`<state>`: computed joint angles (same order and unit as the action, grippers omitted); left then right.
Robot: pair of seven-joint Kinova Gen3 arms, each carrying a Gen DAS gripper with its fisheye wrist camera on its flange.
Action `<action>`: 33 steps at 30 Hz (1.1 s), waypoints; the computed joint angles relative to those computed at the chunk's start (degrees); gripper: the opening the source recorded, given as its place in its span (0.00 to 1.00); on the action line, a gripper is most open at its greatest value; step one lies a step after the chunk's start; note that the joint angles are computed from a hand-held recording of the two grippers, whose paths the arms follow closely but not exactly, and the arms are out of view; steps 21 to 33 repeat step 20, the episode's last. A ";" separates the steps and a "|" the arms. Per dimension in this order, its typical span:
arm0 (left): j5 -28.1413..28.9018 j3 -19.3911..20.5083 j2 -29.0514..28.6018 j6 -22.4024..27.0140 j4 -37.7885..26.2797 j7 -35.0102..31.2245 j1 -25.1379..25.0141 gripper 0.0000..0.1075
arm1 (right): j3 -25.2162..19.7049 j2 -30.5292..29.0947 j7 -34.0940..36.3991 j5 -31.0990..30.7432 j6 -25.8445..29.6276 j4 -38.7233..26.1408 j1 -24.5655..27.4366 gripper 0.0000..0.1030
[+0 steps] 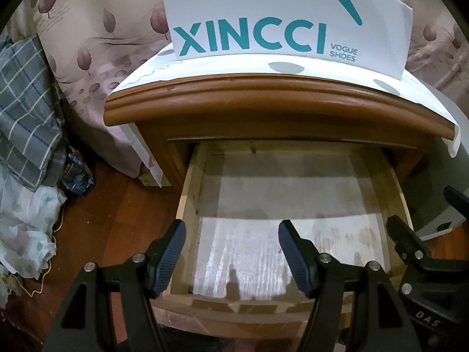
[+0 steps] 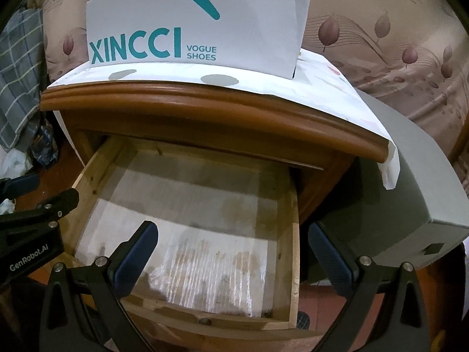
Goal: Take underwear out of drawer
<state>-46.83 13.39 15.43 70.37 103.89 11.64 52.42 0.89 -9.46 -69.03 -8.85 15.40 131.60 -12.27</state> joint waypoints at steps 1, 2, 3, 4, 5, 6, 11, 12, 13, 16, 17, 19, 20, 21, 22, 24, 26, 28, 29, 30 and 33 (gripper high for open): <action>-0.02 0.00 0.10 0.02 -0.07 -0.13 -0.03 0.63 | -0.20 0.05 -0.23 0.25 0.05 -0.04 0.18 0.98; 0.00 0.00 0.20 0.03 -0.15 -0.25 -0.05 0.63 | -0.45 0.12 -0.54 0.55 0.08 -0.09 0.39 0.98; 0.12 -0.02 0.28 0.02 -0.24 -0.41 -0.09 0.63 | -0.71 0.18 -0.88 0.88 0.19 -0.17 0.59 0.98; 0.18 -0.02 0.30 -0.08 -0.27 -0.47 -0.08 0.63 | -0.75 0.22 -0.99 0.96 0.26 -0.23 0.57 0.98; 0.22 -0.03 0.28 -0.22 -0.26 -0.53 -0.07 0.63 | -0.89 0.21 -1.20 1.13 0.29 -0.24 0.63 0.98; 0.24 -0.06 0.24 -0.25 -0.25 -0.51 -0.04 0.63 | -1.09 0.20 -1.45 1.38 0.25 -0.22 0.73 0.98; 0.22 -0.11 0.26 -0.42 -0.14 -0.47 0.07 0.63 | -1.28 0.13 -1.83 2.08 0.05 -0.04 0.66 0.98; 0.33 -0.06 0.11 -0.88 -0.06 -0.67 -0.05 0.63 | -1.54 0.16 -2.19 2.42 0.06 -0.05 0.85 0.98; 0.29 -0.08 0.17 -0.81 -0.16 -0.65 -0.02 0.63 | -1.40 0.15 -2.14 2.39 0.05 -0.03 0.71 0.98; -0.42 -0.04 0.46 -0.01 -0.40 -0.40 0.60 0.63 | -1.71 0.16 -2.72 2.91 0.11 -0.08 0.89 0.98; -0.48 0.00 0.48 0.03 -0.44 -0.44 0.70 0.63 | -1.44 0.18 -2.49 2.77 0.22 -0.12 0.65 0.98; -0.37 0.07 0.34 -0.32 -0.31 -0.56 0.70 0.63 | -1.92 0.19 -3.01 3.42 0.23 -0.10 1.04 0.98; -0.32 0.07 0.30 -0.27 -0.29 -0.64 0.71 0.63 | -2.06 0.16 -3.17 3.68 0.10 -0.05 1.11 0.98; -0.32 0.07 0.30 -0.27 -0.29 -0.64 0.71 0.63 | -2.06 0.16 -3.17 3.68 0.10 -0.05 1.11 0.98; -0.32 0.07 0.30 -0.27 -0.29 -0.64 0.71 0.63 | -2.06 0.16 -3.17 3.68 0.10 -0.05 1.11 0.98; -0.32 0.07 0.30 -0.27 -0.29 -0.64 0.71 0.63 | -2.06 0.16 -3.17 3.68 0.10 -0.05 1.11 0.98; -0.32 0.07 0.30 -0.27 -0.29 -0.64 0.71 0.63 | -2.06 0.16 -3.17 3.68 0.10 -0.05 1.11 0.98; -0.32 0.07 0.30 -0.27 -0.29 -0.64 0.71 0.63 | -2.06 0.16 -3.17 3.68 0.10 -0.05 1.11 0.98; -0.32 0.07 0.30 -0.27 -0.29 -0.64 0.71 0.63 | -2.06 0.16 -3.17 3.68 0.10 -0.05 1.11 0.98; -0.32 0.07 0.30 -0.27 -0.29 -0.64 0.71 0.63 | -2.06 0.16 -3.17 3.68 0.10 -0.05 1.11 0.98; -0.32 0.07 0.30 -0.27 -0.29 -0.64 0.71 0.63 | -2.06 0.16 -3.17 3.68 0.10 -0.05 1.11 0.98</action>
